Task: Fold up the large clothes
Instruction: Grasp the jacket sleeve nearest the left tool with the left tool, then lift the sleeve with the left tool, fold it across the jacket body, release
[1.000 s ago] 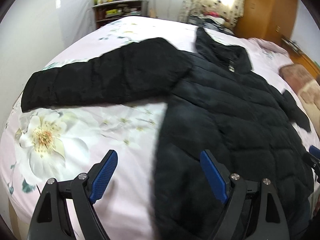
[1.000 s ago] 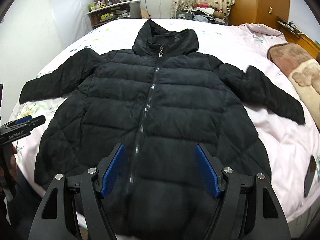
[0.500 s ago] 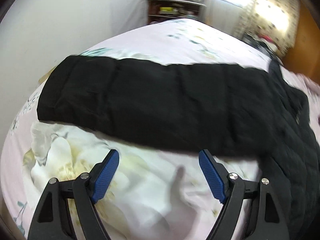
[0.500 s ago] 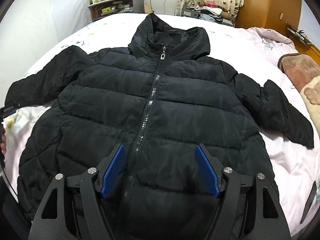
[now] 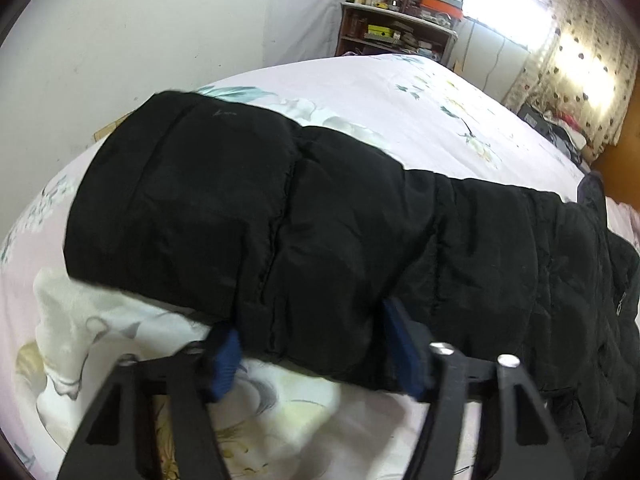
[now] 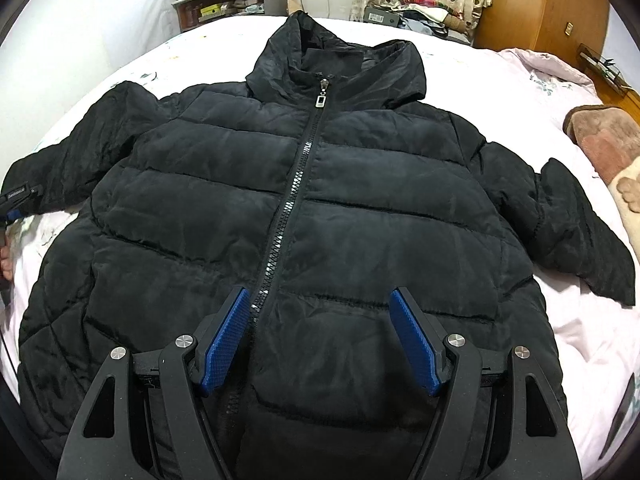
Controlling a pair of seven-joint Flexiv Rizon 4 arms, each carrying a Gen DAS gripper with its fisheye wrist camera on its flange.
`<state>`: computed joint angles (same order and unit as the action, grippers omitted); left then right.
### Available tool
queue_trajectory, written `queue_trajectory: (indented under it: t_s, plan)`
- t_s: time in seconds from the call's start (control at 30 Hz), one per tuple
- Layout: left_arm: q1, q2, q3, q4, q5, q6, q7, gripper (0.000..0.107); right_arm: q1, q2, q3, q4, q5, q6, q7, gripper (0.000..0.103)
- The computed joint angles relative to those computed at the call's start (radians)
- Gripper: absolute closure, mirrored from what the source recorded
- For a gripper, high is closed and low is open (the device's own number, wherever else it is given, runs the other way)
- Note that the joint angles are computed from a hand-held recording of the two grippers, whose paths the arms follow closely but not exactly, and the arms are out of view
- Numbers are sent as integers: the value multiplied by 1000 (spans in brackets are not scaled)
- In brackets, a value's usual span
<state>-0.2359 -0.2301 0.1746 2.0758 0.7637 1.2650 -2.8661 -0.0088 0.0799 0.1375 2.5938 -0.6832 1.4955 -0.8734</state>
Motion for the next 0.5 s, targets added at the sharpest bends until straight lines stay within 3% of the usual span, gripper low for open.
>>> queue_trajectory:
  t_s: [0.03,0.13,0.3,0.5]
  plan:
    - [13,3,-10,8,-23,20,26,71,-2,1,-2,4,3,7,-1,31]
    - [17,24,-19,9,-60,22,90,88,10,14,-4,11,58,1,-42,31]
    - [20,108,-51,4,-77,27,155,92,42,68,0,26,198,-49,-128,31]
    - [24,190,-150,-63,-98,24,262,92,52,136,5,47,322,-67,-215,31]
